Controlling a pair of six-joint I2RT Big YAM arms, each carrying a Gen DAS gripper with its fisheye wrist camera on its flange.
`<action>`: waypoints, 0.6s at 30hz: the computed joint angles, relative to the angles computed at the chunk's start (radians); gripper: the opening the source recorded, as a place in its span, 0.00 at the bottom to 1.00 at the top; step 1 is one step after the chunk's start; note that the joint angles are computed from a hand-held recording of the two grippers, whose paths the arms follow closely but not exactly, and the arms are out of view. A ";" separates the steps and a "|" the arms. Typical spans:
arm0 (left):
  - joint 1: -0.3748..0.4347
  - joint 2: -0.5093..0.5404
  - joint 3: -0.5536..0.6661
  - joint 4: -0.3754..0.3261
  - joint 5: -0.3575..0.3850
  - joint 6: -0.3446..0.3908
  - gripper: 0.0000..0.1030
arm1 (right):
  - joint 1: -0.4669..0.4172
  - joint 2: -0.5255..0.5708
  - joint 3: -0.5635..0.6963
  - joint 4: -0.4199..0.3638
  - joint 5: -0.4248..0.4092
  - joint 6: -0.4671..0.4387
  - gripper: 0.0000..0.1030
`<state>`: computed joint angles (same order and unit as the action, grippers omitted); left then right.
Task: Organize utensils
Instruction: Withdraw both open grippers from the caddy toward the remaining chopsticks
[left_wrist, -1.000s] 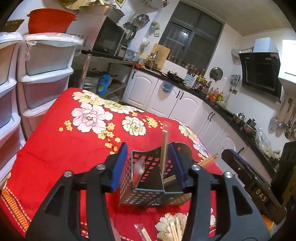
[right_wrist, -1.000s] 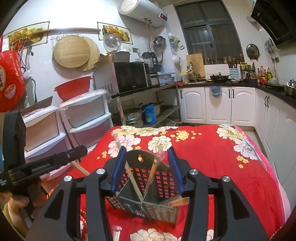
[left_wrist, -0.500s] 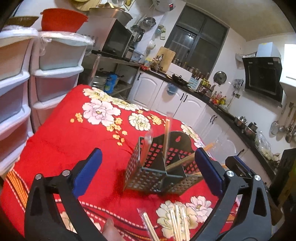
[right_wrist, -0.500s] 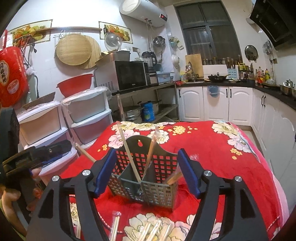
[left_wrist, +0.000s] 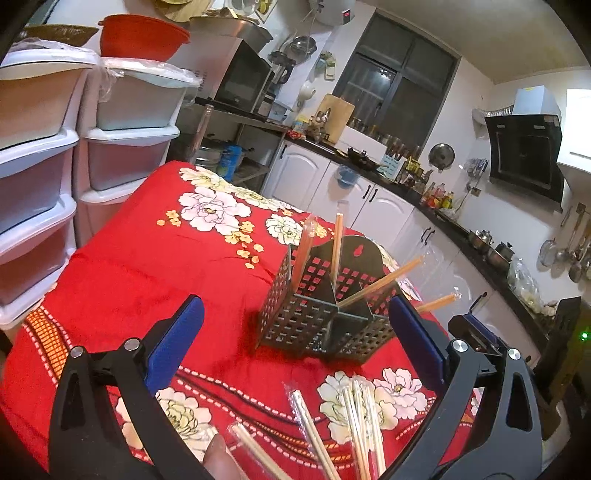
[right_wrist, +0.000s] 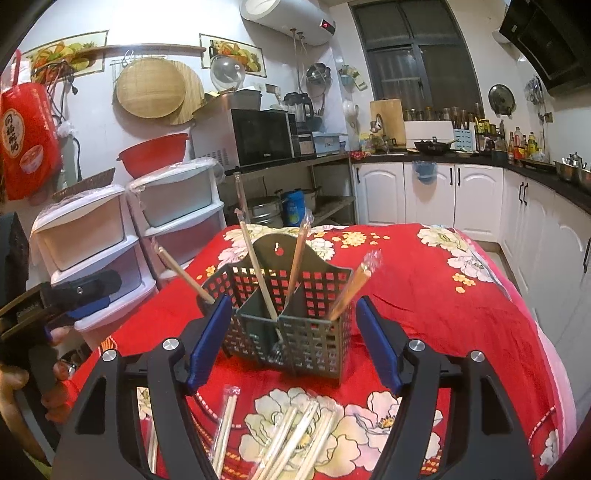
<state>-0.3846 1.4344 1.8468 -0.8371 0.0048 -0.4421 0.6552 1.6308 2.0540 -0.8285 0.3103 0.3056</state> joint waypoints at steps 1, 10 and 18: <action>-0.002 -0.004 -0.003 0.000 -0.003 0.002 0.89 | 0.002 -0.006 -0.009 0.001 0.003 -0.002 0.65; -0.002 -0.059 -0.077 -0.001 -0.026 -0.003 0.89 | 0.022 -0.034 -0.057 -0.015 0.008 -0.007 0.65; 0.014 -0.107 -0.141 0.000 -0.034 -0.013 0.89 | 0.044 -0.043 -0.078 -0.035 0.002 -0.017 0.65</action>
<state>-0.3706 1.3278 1.7063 -0.8368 -0.0295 -0.4546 0.6995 1.5883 1.9757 -0.8639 0.3127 0.2883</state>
